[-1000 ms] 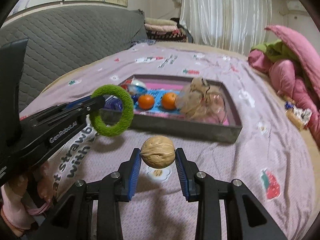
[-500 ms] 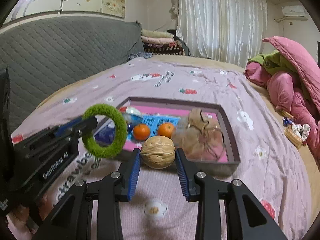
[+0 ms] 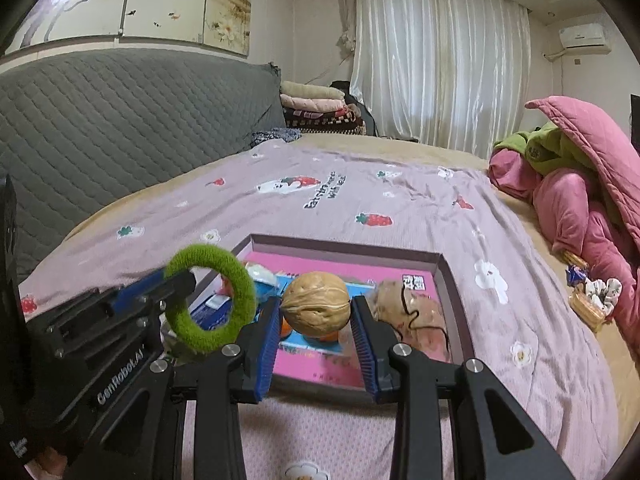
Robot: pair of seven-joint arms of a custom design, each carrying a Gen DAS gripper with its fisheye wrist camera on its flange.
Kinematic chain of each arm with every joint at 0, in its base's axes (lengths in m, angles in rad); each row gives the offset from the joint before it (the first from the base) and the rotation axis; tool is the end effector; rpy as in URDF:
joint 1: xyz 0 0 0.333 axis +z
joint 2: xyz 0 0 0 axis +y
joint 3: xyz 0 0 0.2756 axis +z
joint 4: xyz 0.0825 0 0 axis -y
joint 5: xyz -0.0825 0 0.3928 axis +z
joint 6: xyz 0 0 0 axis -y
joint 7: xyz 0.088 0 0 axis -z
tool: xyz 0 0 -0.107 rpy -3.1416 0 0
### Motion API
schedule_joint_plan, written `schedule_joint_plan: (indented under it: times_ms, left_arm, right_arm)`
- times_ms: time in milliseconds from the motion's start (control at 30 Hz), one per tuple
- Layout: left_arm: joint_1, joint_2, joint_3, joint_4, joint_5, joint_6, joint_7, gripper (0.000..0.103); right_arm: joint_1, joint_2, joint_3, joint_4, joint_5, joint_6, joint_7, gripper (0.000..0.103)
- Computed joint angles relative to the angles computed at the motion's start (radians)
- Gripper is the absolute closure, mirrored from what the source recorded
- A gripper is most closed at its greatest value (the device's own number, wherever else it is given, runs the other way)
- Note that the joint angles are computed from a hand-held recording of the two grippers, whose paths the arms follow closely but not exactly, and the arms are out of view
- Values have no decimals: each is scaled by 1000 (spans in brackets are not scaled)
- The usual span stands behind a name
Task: Organize objects
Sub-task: 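Lift and carry the green ring over the tray while the right tool carries the walnut there, then lower the ring onto the orange while the right tool lowers the walnut beside it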
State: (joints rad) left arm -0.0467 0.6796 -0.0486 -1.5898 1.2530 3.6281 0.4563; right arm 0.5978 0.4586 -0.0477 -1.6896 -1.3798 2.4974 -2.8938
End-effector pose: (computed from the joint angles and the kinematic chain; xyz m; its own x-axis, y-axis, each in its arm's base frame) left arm 0.6452 -0.1774 0.3064 -0.5045 -0.8473 0.1662 -0.4615 0.1019 -0.8813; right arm 0.5806 0.3668 0.3239 -0.2181 -0.9759 0.0075 -0.5081 0.1069 -0.8547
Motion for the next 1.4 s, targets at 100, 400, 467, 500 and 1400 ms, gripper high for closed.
schedule_joint_plan:
  times_ms: [100, 400, 467, 500, 1400]
  left_arm:
    - [0, 9, -5, 21, 29, -12, -21, 89]
    - [-30, 44, 23, 112, 140, -20, -144, 89]
    - [-43, 51, 35, 129, 148, -20, -158, 89]
    - [-48, 54, 40, 136, 155, -19, -171, 89]
    - [-173, 147, 198, 345, 299, 30, -432, 89]
  right_arm:
    - [-2, 7, -5, 12, -6, 3, 2, 68]
    - [-5, 27, -18, 48, -18, 10, -2, 68]
    - [-4, 31, -23, 55, -21, 11, 0, 68]
    - [-5, 30, -24, 56, -23, 17, 1, 68]
    - [-32, -3, -18, -4, -86, 27, 61, 68]
